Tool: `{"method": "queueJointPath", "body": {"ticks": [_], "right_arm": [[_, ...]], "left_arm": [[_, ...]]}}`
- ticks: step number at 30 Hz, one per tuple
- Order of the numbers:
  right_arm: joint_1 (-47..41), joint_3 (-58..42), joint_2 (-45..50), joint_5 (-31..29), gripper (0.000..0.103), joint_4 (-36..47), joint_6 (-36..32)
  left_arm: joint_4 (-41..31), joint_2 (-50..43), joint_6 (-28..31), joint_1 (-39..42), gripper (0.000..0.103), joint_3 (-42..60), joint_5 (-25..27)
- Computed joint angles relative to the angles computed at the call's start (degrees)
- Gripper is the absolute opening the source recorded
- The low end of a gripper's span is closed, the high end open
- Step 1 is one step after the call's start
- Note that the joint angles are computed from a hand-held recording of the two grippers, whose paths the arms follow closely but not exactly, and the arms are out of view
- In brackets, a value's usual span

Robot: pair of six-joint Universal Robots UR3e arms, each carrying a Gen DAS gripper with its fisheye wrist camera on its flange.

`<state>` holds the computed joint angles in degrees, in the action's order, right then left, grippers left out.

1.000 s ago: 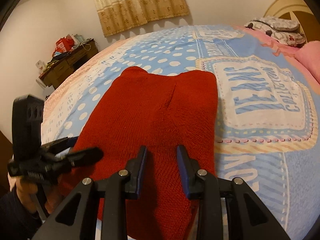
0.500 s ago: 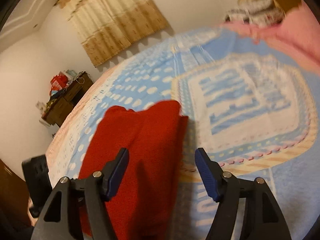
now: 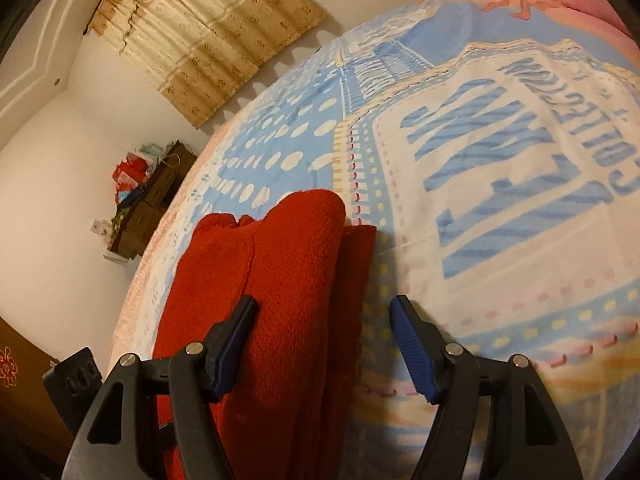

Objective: Fold small clothes

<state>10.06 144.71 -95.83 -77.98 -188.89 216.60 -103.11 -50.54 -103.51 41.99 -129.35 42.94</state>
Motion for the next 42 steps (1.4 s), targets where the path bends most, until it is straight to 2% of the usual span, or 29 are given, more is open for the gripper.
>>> {"method": "queueJointPath", "body": {"ticks": [2, 4, 7, 13, 15, 21, 22, 25, 30, 31, 34, 38, 41, 42], "right_arm": [[0.2, -1.43, 1.24, -0.02, 0.066, 0.59, -0.81], [-0.64, -1.51, 2.51, 1.73, 0.054, -0.79, -1.37], [-2.52, -1.46, 4.48, 5.96, 0.043, -3.14, -1.52], [-2.59, -2.0, 6.82, 6.86, 0.039, -4.82, -1.51], [-2.53, -1.9, 6.72, 6.69, 0.036, -4.68, -1.58], [1.6, -5.29, 5.9, 0.68, 0.034, 0.62, -1.34], [1.65, -5.24, 5.92, 0.53, 0.033, 0.51, -1.19], [1.28, -4.7, 5.59, 0.84, 0.032, 0.21, -1.12], [2.18, -5.57, 4.51, -1.02, 0.029, 2.87, -1.45], [2.68, -5.68, 4.39, -1.57, 0.028, 2.95, -1.17], [5.37, -6.73, 4.14, -4.96, 0.027, 3.78, -0.59], [8.11, -7.48, 2.88, -8.32, 0.026, 5.39, 0.32], [10.45, -8.01, 1.36, -10.53, 0.026, 6.99, 0.96], [11.36, -8.07, 0.72, -11.2, 0.026, 7.47, 1.23]], "left_arm": [[0.06, 0.09, -0.11, -0.06, 0.103, -0.03, -0.01], [-0.02, 0.1, -0.03, -0.01, 0.103, -0.04, -0.04], [-0.5, -0.35, 0.34, 0.16, 0.103, 0.21, -0.14], [-0.72, -0.57, 0.45, 0.01, 0.103, 0.42, -0.3], [-0.74, -0.89, 0.57, -0.4, 0.1, 0.66, -0.24], [2.13, 0.35, -3.06, -2.02, 0.095, 0.12, 0.4], [2.04, 0.09, -2.91, -2.18, 0.092, 0.29, 0.42], [-0.65, -2.57, -1.3, -2.63, 0.076, 2.25, 0.34], [-2.94, 0.64, -0.74, -1.94, 0.064, 2.42, 0.44], [-3.27, 1.32, -0.62, -1.82, 0.059, 2.45, 0.44], [-6.12, 5.13, 1.14, -0.39, 0.051, 2.78, 0.58], [-12.83, 9.39, 5.23, 3.1, 0.047, 4.29, 1.22], [-23.23, 12.16, 13.15, 8.49, 0.046, 7.47, 2.51], [-28.65, 13.38, 17.53, 11.52, 0.046, 9.2, 3.51]]}}
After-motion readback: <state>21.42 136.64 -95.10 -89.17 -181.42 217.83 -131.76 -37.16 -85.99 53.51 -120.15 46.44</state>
